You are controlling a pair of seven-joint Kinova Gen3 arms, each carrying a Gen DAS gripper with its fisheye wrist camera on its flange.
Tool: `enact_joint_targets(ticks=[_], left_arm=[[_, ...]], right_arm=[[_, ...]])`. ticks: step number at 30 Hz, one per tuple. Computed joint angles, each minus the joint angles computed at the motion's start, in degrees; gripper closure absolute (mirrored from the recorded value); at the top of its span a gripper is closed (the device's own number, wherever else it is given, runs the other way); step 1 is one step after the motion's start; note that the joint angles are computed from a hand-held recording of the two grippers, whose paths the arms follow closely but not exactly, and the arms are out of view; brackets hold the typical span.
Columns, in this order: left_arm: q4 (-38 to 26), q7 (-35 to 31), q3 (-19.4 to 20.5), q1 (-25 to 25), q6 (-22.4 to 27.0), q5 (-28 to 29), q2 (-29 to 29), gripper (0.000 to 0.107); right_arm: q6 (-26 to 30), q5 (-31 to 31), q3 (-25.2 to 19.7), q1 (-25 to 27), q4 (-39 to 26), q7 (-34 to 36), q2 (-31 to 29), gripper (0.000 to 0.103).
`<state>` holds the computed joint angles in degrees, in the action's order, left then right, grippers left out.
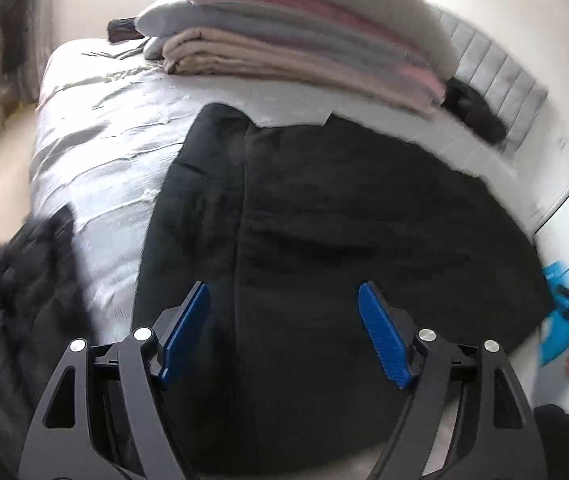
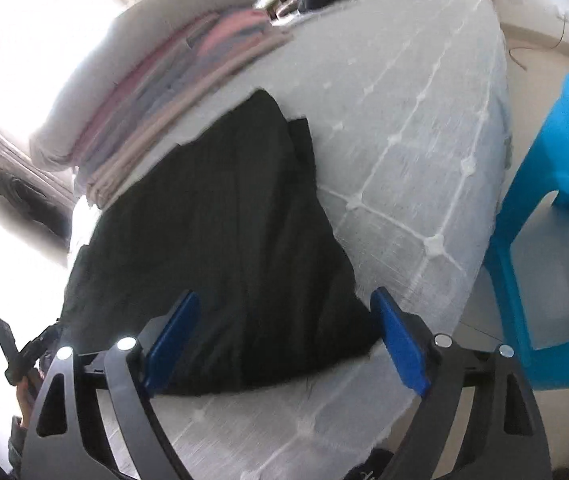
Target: Fold large clothes
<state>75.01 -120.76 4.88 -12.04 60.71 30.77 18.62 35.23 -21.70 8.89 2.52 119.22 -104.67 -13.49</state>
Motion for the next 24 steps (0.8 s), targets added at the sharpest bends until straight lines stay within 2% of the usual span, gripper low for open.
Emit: enact_joint_targets(ticks=[2,5,7,9,12,16,21,24], left_arm=[[2.3,-2.6,1.6,-5.1,4.5,4.7,-2.7,0.034],[4.9,-2.4,4.1,-13.0,11.5,9.1,-4.8,0.034],[6.2,-0.3,4.8,-17.4,16.2,11.4,-4.4,0.026],[6.0,2.4,2.4,-17.8,20.6,12.6,-3.1,0.025],[7.8,3.0,-4.7,-14.6,23.8,16.2,-1.8,0.025],[10.3,8.1,-6.2,-13.0,19.5,17.6,-1.2,0.024],[13.3,14.6,-5.9,-11.7,12.3,18.5,-0.4,0.021],[15.4,16.1,-5.5,-11.4,7.7,20.2,-1.3,0.02]], right_arm=[[-1.3,-2.2,2.1,-1.5,2.7,-0.6,-3.4,0.019],[-4.4,-9.2,10.1,-8.6,8.2,2.6,-7.5,0.018],[-7.2,-13.9,15.4,-13.8,12.0,4.9,-9.1,0.018],[-8.9,-18.5,20.7,-18.2,14.5,9.0,-9.6,0.018],[-12.3,-25.5,28.3,-25.8,18.1,14.0,-12.4,0.018],[-15.1,-34.9,36.5,-34.8,20.3,22.6,-13.7,0.018],[-16.1,-46.4,43.1,-40.8,22.3,33.7,-14.2,0.018],[-21.0,-53.4,47.5,-47.3,23.7,40.0,-18.1,0.017]])
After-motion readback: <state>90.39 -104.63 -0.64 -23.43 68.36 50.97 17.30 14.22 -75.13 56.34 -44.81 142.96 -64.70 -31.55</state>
